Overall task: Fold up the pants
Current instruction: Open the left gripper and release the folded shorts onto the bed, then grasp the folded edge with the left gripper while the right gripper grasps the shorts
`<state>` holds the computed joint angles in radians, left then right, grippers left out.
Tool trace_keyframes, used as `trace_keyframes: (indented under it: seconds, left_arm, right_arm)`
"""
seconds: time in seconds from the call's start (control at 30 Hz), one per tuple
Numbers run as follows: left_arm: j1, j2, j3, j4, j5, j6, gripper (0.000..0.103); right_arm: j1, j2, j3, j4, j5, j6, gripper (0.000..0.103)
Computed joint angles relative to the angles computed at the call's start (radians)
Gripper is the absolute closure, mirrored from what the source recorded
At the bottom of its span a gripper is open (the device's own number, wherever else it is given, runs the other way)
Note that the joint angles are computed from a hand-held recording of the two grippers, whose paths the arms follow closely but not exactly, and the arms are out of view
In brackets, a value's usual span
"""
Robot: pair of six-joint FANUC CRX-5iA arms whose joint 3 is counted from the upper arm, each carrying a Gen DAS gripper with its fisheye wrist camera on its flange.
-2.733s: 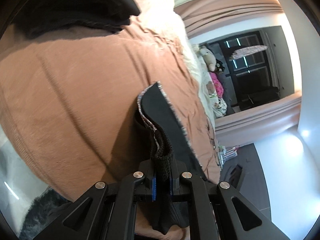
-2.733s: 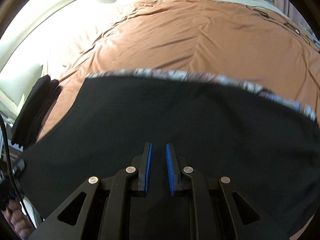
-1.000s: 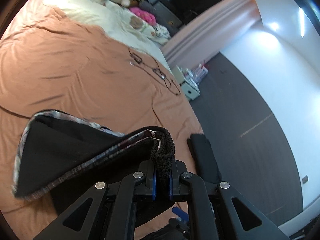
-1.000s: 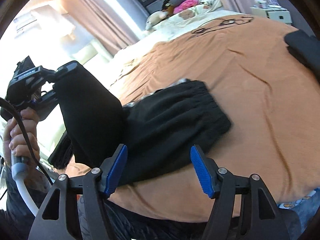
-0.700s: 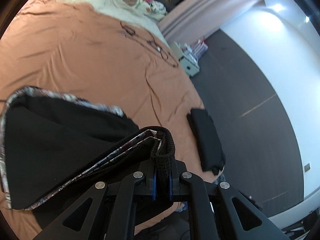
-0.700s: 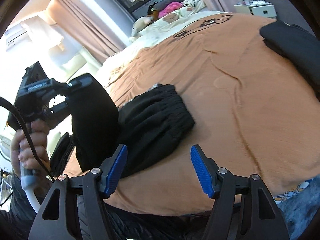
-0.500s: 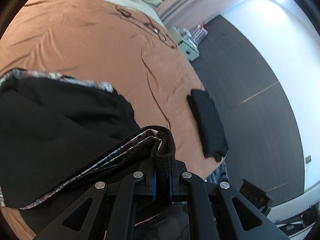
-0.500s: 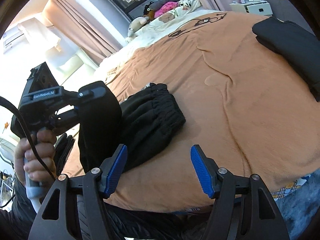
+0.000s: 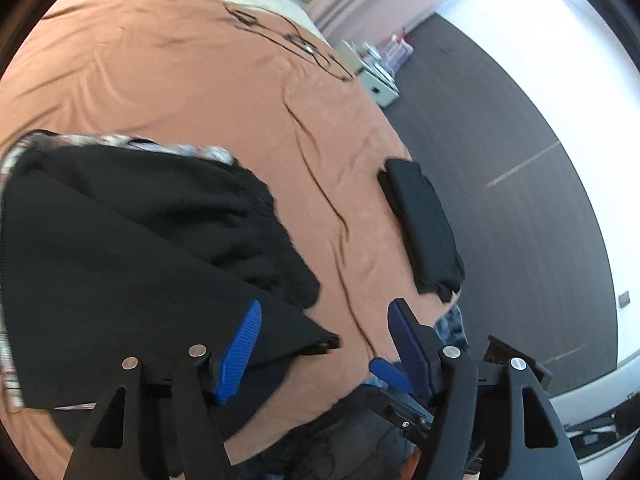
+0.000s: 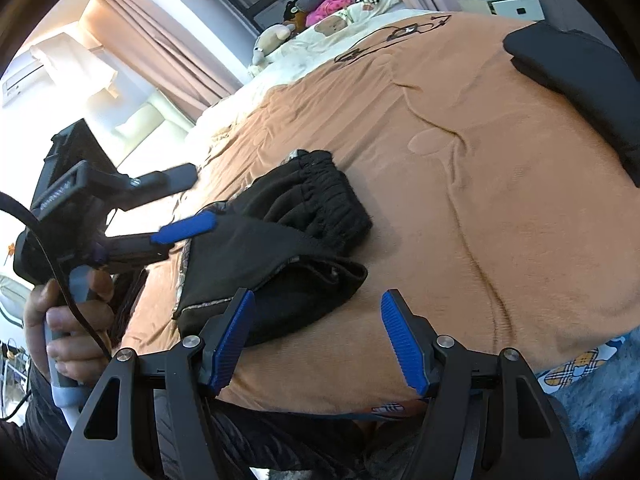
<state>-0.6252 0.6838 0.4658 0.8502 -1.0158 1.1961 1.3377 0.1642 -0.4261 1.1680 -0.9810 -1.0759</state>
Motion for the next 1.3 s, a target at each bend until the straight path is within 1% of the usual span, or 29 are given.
trace_keyframes:
  seconds: [0.2, 0.37, 0.53, 0.67, 0.93, 1.03, 1.2, 1.3]
  left_arm:
    - [0.056, -0.065, -0.084, -0.050, 0.062, 0.039, 0.035]
    - [0.108, -0.131, -0.193, -0.072, 0.112, 0.052, 0.035]
    - [0.165, -0.185, -0.280, -0.091, 0.138, 0.057, 0.035]
    - [0.200, -0.208, -0.315, -0.119, 0.148, 0.074, 0.035]
    - [0.250, -0.199, -0.358, -0.120, 0.131, 0.060, 0.035]
    - [0.257, -0.182, -0.351, -0.129, 0.116, 0.051, 0.035]
    - [0.266, -0.142, -0.336, -0.109, 0.086, 0.002, 0.035]
    - [0.262, -0.120, -0.315, -0.112, 0.087, -0.020, 0.035]
  right_arm:
    - [-0.018, 0.029, 0.030, -0.022, 0.028, 0.038, 0.038]
    - [-0.029, 0.049, 0.053, -0.050, 0.042, 0.066, 0.038]
    - [-0.031, 0.068, 0.079, -0.078, 0.032, 0.087, 0.038]
    - [-0.036, 0.081, 0.097, -0.091, 0.025, 0.099, 0.038]
    - [-0.040, 0.096, 0.119, -0.130, 0.014, 0.117, 0.038]
    - [-0.040, 0.100, 0.129, -0.143, 0.010, 0.127, 0.038]
    - [-0.039, 0.103, 0.136, -0.160, 0.005, 0.143, 0.038]
    - [-0.038, 0.103, 0.136, -0.170, 0.003, 0.148, 0.038]
